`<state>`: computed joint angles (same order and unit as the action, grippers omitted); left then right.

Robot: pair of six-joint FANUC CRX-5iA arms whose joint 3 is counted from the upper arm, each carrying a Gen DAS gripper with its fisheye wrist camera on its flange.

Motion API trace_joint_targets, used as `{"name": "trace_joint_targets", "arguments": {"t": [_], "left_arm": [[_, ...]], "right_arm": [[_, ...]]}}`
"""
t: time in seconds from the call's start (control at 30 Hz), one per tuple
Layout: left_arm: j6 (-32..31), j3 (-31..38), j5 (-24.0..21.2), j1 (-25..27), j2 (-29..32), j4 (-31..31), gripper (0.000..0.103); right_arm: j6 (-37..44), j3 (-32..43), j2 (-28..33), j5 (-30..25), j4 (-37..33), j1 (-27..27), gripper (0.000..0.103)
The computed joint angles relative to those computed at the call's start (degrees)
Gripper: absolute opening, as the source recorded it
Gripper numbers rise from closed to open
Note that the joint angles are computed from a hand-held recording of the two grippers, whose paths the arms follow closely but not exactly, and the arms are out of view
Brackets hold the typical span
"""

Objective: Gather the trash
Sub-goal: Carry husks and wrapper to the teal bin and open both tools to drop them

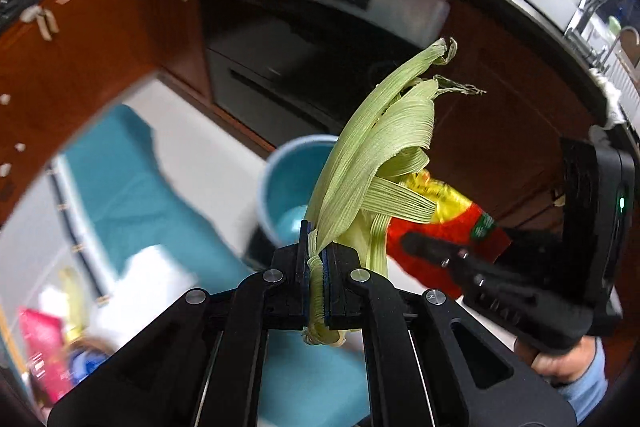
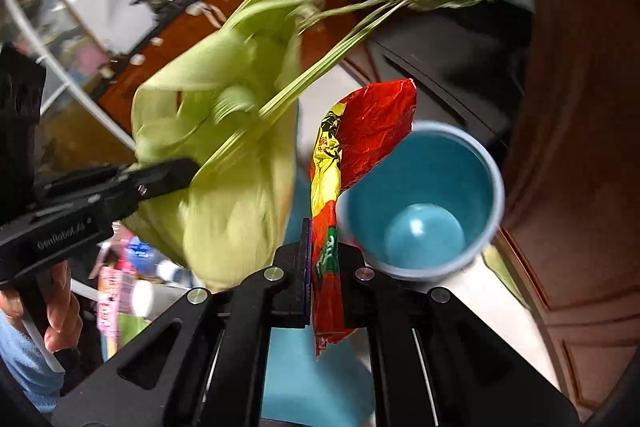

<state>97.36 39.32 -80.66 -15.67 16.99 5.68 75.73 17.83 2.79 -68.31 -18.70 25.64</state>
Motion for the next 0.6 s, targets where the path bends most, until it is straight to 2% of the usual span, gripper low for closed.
{"name": "trace_joint_targets", "arguments": {"t": [0.13,0.33,0.37,0.43,0.47,0.5,0.53,0.57,0.6], "left_arm": [[0.02,5.14,-1.44,-0.85,7.36,0.98,0.005],[0.53,15.54,-7.19,-0.99,17.55,1.26,0.006],[0.61,18.56,-8.77,-1.02,19.74,1.18,0.009],[1.09,25.17,-12.76,-0.93,24.17,1.51,0.015],[1.08,27.25,-14.01,-0.75,25.41,1.82,0.024],[0.82,27.25,-13.95,-0.90,25.25,1.28,0.034],[0.36,25.24,-12.24,-1.26,23.56,-0.21,0.041],[-0.05,23.62,-10.74,-1.47,22.22,-1.36,0.057],[-0.26,22.86,-9.92,-1.54,21.51,-1.90,0.061]], "right_arm": [[0.49,1.61,4.73,-3.33,-1.61,-3.75,0.006],[0.42,3.98,9.67,-5.53,-2.80,-6.25,0.009],[-0.02,4.01,10.04,-5.36,-2.61,-6.14,0.010],[-0.50,4.33,10.99,-4.97,-2.77,-6.36,0.022],[-1.18,4.39,11.28,-4.80,-2.27,-6.33,0.053],[-1.82,4.27,11.40,-4.33,-1.75,-6.39,0.078],[-2.40,3.53,11.00,-3.20,-1.10,-6.18,0.079],[-2.01,3.81,11.19,-3.39,-1.70,-6.76,0.079],[-1.98,4.17,11.40,-3.89,-2.56,-7.14,0.079]]}}
